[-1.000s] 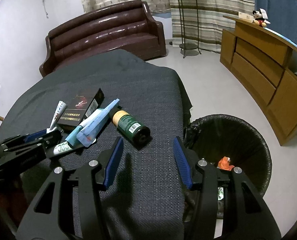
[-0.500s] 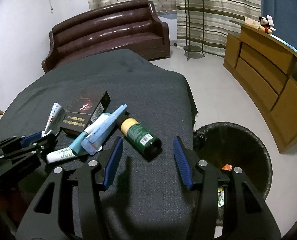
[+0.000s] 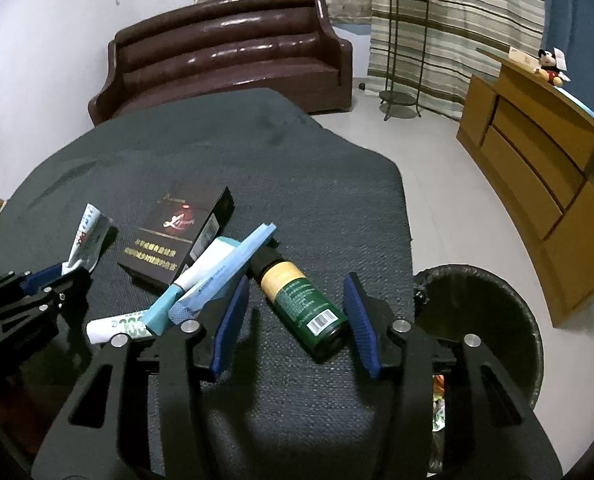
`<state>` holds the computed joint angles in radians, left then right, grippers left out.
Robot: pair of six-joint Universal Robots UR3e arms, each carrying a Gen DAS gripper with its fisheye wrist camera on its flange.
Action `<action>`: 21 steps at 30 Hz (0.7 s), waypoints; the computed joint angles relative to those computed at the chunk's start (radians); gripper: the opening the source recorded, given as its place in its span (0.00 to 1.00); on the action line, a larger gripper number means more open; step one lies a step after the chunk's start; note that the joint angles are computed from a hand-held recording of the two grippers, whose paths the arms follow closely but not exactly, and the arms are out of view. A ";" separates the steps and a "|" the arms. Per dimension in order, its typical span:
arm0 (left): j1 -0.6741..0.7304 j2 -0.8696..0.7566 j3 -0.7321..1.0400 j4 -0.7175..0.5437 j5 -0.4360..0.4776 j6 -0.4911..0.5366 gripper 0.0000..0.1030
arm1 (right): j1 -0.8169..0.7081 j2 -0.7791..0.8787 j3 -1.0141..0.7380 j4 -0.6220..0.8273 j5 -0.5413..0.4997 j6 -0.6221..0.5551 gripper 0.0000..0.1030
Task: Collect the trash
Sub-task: 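Grasp the green-and-yellow spray can with the right gripper while the left holds the packet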
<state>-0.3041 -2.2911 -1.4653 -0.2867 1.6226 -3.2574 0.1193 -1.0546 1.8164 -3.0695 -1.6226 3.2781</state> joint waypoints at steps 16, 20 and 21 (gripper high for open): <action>0.022 0.016 -0.039 0.032 -0.027 0.010 0.32 | 0.022 -0.004 0.014 0.026 0.001 0.016 0.24; 0.025 0.019 -0.039 0.029 -0.031 0.010 0.32 | 0.012 -0.010 0.020 0.025 0.027 0.034 0.35; 0.028 0.020 -0.041 0.029 -0.032 0.011 0.32 | 0.017 -0.005 0.013 0.027 0.019 0.036 0.37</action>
